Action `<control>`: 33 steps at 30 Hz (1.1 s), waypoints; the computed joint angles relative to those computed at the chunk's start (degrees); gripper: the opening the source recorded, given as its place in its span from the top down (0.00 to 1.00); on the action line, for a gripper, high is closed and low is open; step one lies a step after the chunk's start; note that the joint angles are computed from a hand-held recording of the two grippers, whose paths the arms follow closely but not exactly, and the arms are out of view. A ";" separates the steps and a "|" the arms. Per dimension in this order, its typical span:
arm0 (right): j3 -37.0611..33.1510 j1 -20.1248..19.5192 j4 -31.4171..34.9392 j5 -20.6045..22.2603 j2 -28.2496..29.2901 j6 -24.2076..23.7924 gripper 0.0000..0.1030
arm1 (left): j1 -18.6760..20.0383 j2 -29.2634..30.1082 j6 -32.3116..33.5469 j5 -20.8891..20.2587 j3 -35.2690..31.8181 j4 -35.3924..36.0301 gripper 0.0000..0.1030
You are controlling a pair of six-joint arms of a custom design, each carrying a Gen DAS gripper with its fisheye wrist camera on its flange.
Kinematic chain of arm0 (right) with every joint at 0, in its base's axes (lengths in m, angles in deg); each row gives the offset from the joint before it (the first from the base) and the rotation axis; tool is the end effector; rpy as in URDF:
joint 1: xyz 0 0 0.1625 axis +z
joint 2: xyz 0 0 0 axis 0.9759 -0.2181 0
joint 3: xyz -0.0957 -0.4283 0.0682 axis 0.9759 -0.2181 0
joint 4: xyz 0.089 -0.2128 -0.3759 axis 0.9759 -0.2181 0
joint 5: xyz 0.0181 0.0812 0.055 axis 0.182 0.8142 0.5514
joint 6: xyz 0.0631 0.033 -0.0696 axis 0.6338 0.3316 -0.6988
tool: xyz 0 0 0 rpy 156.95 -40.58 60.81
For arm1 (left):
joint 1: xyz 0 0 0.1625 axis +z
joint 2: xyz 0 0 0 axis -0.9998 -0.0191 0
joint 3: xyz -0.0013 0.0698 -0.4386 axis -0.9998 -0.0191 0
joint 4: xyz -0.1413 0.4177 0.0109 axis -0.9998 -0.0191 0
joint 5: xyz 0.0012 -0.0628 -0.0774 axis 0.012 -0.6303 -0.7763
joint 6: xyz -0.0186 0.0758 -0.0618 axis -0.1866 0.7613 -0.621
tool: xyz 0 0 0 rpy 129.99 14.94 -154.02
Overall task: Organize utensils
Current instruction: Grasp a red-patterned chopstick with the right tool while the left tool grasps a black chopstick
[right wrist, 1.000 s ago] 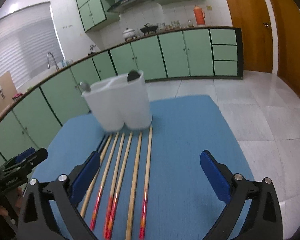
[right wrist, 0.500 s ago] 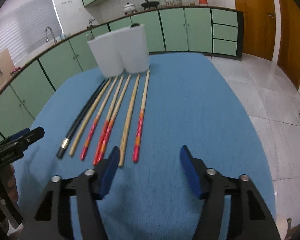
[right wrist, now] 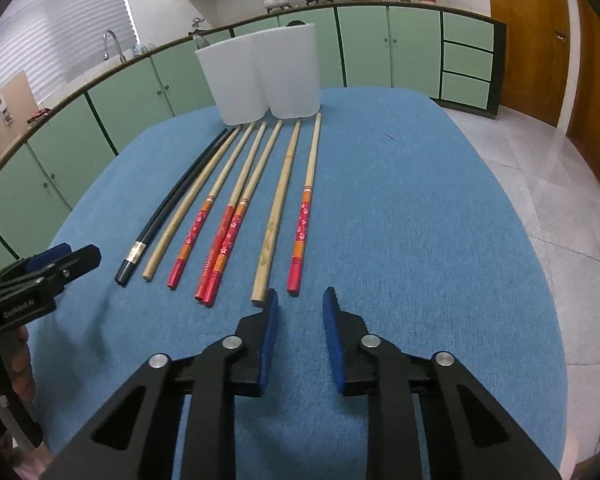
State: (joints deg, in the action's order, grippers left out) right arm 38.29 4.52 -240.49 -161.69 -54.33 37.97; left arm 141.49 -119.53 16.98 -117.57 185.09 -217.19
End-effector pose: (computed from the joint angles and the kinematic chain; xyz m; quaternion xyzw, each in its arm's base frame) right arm 0.0191 -0.6329 0.2473 0.1848 -0.9050 0.2903 0.2502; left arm -0.2241 -0.6423 0.0436 0.1230 0.8751 -0.3355 0.3263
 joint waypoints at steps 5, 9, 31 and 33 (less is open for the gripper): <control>-0.57 0.42 0.03 -0.42 0.70 -0.47 0.82 | 0.16 0.51 -0.46 -0.43 -0.44 0.40 0.23; -0.94 0.81 -0.12 -1.03 1.29 -0.99 0.83 | 0.36 0.62 -1.03 -0.95 -0.64 1.23 0.25; -1.67 0.64 0.41 -1.52 1.45 0.12 0.94 | 0.76 1.16 -2.11 -3.64 -2.05 4.55 0.28; -1.56 0.64 0.32 -1.50 1.42 0.13 0.94 | 0.62 1.60 -1.77 -3.14 -2.54 5.35 0.28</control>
State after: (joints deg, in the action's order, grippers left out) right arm 36.73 5.16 -240.17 -163.20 -52.91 38.10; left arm 142.11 -117.93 15.21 -120.71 182.56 -211.83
